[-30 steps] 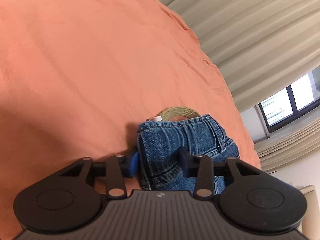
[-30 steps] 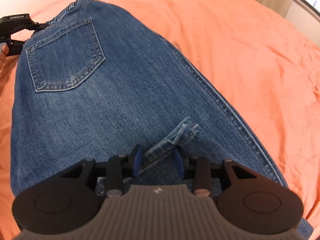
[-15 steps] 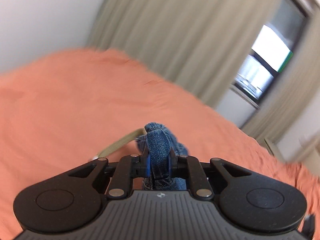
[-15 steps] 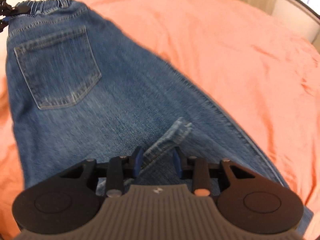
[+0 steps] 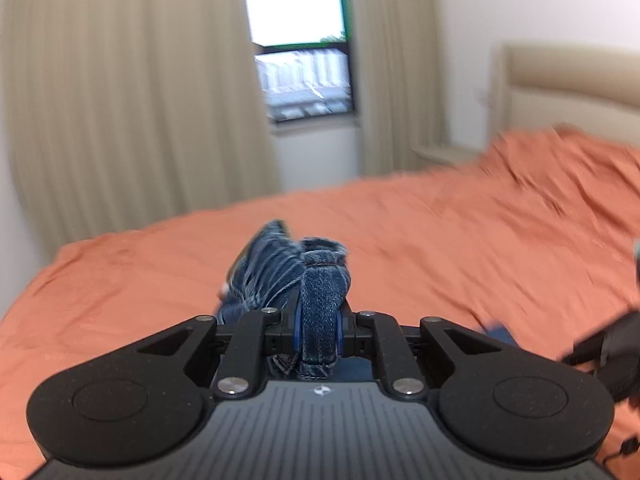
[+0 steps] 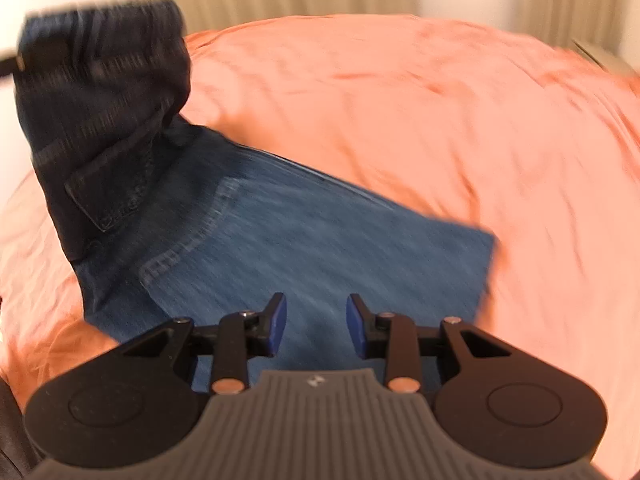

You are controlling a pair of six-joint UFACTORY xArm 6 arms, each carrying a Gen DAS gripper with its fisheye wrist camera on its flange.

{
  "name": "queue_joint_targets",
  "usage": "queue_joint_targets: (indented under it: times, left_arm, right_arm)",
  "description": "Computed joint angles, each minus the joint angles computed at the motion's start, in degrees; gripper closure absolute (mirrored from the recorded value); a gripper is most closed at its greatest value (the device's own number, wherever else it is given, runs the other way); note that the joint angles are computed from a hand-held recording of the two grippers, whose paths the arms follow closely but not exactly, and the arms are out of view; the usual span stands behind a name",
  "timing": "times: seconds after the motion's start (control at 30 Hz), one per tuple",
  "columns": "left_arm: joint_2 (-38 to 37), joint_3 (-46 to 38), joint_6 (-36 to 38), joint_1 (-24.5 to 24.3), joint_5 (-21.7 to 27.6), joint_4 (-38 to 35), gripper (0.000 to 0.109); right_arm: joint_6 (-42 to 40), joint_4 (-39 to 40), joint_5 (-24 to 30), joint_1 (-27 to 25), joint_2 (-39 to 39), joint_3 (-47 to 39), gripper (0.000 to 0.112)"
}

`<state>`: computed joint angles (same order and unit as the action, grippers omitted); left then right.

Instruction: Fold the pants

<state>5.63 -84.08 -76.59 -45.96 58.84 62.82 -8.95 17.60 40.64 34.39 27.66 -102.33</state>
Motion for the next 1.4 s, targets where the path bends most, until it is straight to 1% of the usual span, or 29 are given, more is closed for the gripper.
queue_joint_targets:
  times: [0.1, 0.2, 0.23, 0.3, 0.33, 0.37, 0.4, 0.47, 0.53, 0.6, 0.63, 0.73, 0.77, 0.9, 0.93, 1.03, 1.13, 1.17, 1.27, 1.3, 1.33, 1.37, 1.4]
  left_arm:
    - [9.4, -6.2, 4.6, -2.4, -0.4, -3.5, 0.092]
    - [15.3, -8.7, 7.6, -3.9, -1.5, -9.3, 0.092]
    - [16.0, -8.1, 8.2, -3.9, -2.3, -10.9, 0.092]
    - [17.2, -8.2, 11.8, -3.9, -3.2, -15.4, 0.090]
    - [17.0, -7.6, 12.8, -3.6, -4.1, -17.1, 0.086]
    - [16.5, -6.6, 13.4, -3.5, -6.0, -19.0, 0.077]
    - [15.1, -4.5, 14.2, -2.6, -9.6, -21.7, 0.071]
    - [11.2, 0.5, 15.5, -0.1, -18.0, -27.5, 0.048]
    - [8.1, 4.2, 16.4, 2.0, -24.1, -32.6, 0.045]
    - [4.7, 8.1, 18.1, 3.8, -29.4, -37.6, 0.045]
    - [3.2, 9.5, 18.1, 4.4, -30.5, -38.1, 0.045]
    - [-1.4, 12.6, 15.8, 6.1, -29.4, -33.8, 0.045]
    - [-2.9, 13.3, 15.1, 6.6, -27.6, -31.9, 0.045]
    - [-6.2, 14.4, 13.4, 8.8, -16.2, -25.1, 0.045]
    - [-7.4, 15.6, 13.2, 9.9, -15.2, -24.3, 0.045]
    - [-10.8, 19.6, 12.0, 13.1, -14.3, -23.8, 0.045]
    - [-13.9, 23.8, 11.3, 16.5, -15.6, -25.1, 0.045]
    - [-14.6, 25.0, 11.0, 17.4, -16.3, -25.3, 0.045]
    - [-15.1, 27.0, 10.6, 19.6, -18.7, -26.0, 0.045]
    - [-15.5, 27.7, 10.2, 20.1, -19.0, -25.8, 0.045]
    - [-15.7, 28.2, 9.8, 20.6, -19.4, -25.8, 0.045]
    - [-15.8, 28.6, 9.7, 21.1, -19.8, -26.2, 0.045]
    - [-16.0, 29.1, 9.5, 21.5, -20.1, -26.5, 0.045]
  right_arm:
    - [-1.1, 3.2, -3.9, -1.3, -6.2, 10.4, 0.082]
    - [-2.5, 5.7, -6.0, -2.2, -10.9, 18.5, 0.082]
    - [-2.9, 6.2, -6.3, -2.3, -12.1, 20.4, 0.082]
    - [-3.5, 7.1, -7.0, -2.4, -13.7, 23.5, 0.082]
    - [-3.8, 7.9, -7.2, -2.3, -14.2, 24.5, 0.081]
    - [-4.0, 8.6, -8.0, -1.8, -13.9, 24.9, 0.081]
    - [-4.2, 9.2, -8.4, -1.5, -13.5, 25.0, 0.081]
    - [-4.7, 10.0, -8.7, -1.2, -13.1, 24.6, 0.079]
    - [-5.2, 11.0, -9.1, -0.7, -12.3, 23.7, 0.078]
    - [-5.4, 12.2, -9.1, -0.4, -11.4, 22.0, 0.076]
    - [-5.8, 13.3, -9.1, -0.3, -11.0, 21.3, 0.075]
    - [-6.7, 17.0, -8.6, -0.2, -9.4, 18.2, 0.075]
    - [-6.7, 18.1, -8.3, 0.0, -8.1, 16.3, 0.075]
    - [-3.8, 21.6, -5.7, 0.1, 0.2, 5.3, 0.075]
    - [-2.7, 23.0, -4.6, 0.0, 2.8, 1.8, 0.075]
    - [3.3, 26.0, -1.3, -0.9, 11.6, -9.4, 0.074]
    - [10.6, 27.9, 2.0, -1.8, 19.6, -19.6, 0.070]
    - [12.3, 28.9, 2.5, -2.0, 21.6, -21.9, 0.069]
    - [13.7, 34.0, 3.3, -2.3, 26.1, -27.2, 0.067]
    - [14.6, 34.4, 3.6, -2.3, 27.3, -28.8, 0.069]
    - [15.3, 34.4, 4.0, -2.3, 28.3, -30.2, 0.075]
    - [15.8, 34.1, 4.2, -2.1, 28.8, -31.1, 0.087]
    - [16.3, 32.6, 4.0, -1.9, 28.9, -31.7, 0.092]
